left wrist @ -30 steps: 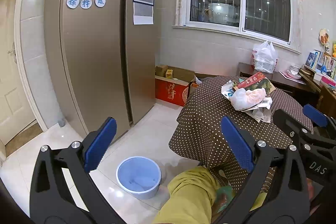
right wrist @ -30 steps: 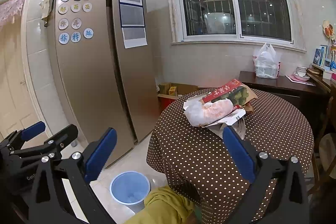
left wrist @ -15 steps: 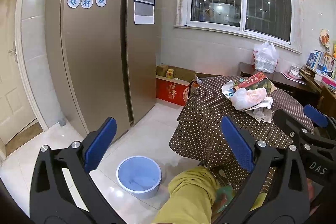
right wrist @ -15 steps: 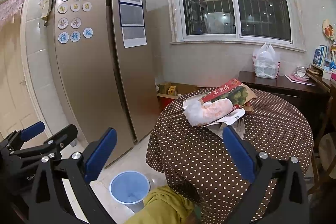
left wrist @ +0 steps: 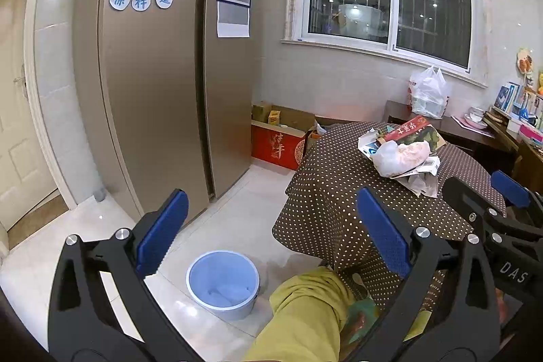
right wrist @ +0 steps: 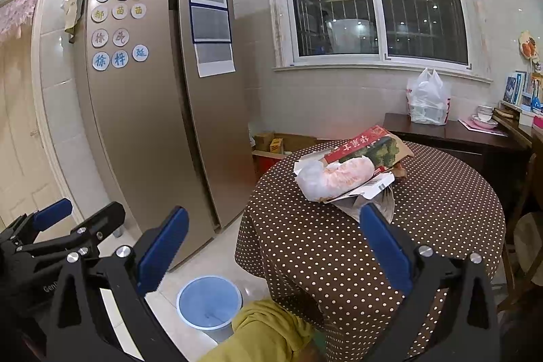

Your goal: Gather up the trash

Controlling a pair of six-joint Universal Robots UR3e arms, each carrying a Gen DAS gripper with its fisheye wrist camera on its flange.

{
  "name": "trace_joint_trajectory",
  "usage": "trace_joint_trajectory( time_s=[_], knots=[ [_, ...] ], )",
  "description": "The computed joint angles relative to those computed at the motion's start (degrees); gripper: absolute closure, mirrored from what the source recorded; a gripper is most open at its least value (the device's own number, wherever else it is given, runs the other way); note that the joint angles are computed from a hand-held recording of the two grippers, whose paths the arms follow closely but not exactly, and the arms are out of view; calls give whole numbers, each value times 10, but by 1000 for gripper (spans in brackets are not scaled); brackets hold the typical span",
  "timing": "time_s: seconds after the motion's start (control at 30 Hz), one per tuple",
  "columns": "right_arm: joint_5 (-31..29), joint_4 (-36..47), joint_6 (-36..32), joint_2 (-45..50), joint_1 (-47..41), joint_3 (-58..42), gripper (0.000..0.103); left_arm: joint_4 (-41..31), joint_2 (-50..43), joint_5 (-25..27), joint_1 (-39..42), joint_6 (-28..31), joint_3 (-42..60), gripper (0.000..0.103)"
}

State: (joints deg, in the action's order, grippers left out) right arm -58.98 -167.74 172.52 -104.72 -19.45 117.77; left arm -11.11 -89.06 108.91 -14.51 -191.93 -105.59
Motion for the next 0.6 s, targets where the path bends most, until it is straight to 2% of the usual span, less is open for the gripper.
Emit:
trace_joint_trajectory(
  time_s=[0.6],
  knots=[
    [10, 6, 3, -7, -8, 4, 4, 1, 4, 2, -4, -2, -4, 6]
  ],
)
